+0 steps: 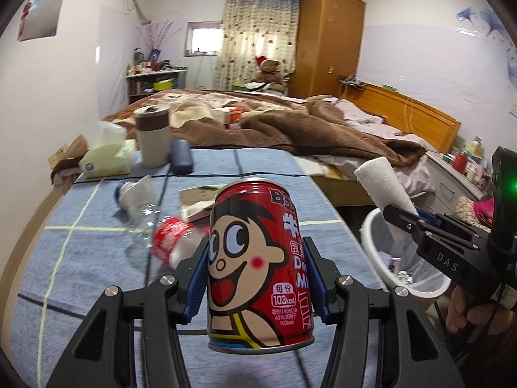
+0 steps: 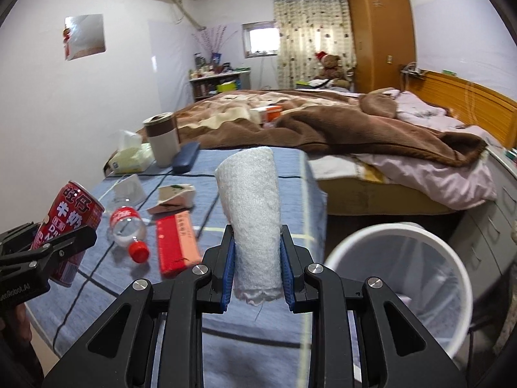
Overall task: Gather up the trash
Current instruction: 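Carry can and towel roll over the wastebasket and open both tools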
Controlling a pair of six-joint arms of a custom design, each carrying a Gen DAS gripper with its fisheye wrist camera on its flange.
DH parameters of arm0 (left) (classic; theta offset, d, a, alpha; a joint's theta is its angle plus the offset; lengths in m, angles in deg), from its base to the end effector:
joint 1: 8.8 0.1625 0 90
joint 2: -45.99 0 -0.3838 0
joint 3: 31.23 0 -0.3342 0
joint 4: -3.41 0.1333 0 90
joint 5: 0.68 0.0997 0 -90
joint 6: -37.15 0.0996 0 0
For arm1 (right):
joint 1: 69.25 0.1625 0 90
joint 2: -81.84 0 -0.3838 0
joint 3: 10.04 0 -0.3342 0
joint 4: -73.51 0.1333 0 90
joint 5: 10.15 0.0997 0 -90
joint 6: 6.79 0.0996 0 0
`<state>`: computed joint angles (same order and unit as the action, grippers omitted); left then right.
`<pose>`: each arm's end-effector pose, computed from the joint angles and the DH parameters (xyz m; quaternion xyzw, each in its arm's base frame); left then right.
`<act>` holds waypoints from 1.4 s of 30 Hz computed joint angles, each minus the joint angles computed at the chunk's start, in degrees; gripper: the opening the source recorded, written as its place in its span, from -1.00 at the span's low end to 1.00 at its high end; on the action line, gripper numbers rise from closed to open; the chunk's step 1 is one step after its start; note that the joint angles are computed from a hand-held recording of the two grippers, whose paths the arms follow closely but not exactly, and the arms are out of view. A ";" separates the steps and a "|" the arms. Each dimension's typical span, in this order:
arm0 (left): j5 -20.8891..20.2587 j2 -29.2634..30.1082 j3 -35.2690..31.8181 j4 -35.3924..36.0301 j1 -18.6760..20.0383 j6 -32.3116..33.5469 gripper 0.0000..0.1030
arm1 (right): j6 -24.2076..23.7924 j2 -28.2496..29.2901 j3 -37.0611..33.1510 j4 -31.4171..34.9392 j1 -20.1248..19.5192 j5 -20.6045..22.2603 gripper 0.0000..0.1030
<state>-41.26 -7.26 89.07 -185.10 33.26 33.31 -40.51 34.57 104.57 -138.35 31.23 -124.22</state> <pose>-0.2155 -0.4759 0.1590 0.2232 0.8530 -0.3973 0.2544 0.1859 -0.4956 0.1644 0.2386 -0.8415 0.4014 0.2718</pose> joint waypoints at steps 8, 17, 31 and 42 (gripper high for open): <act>-3.72 4.77 -3.92 0.23 -1.55 1.95 0.08 | -0.11 -2.69 3.44 -5.59 -1.65 -3.27 -0.50; -10.09 11.05 -10.41 2.22 -2.33 3.86 0.08 | 1.77 -5.10 5.38 -10.33 -4.16 -8.03 -0.50; -17.14 19.50 -20.11 9.58 -2.81 5.26 0.09 | 1.58 -5.93 6.39 -11.74 -6.40 -12.79 -0.50; -19.01 24.15 -26.83 16.15 -1.30 5.91 0.09 | 2.37 -6.00 4.68 -7.90 -8.09 -14.06 -0.49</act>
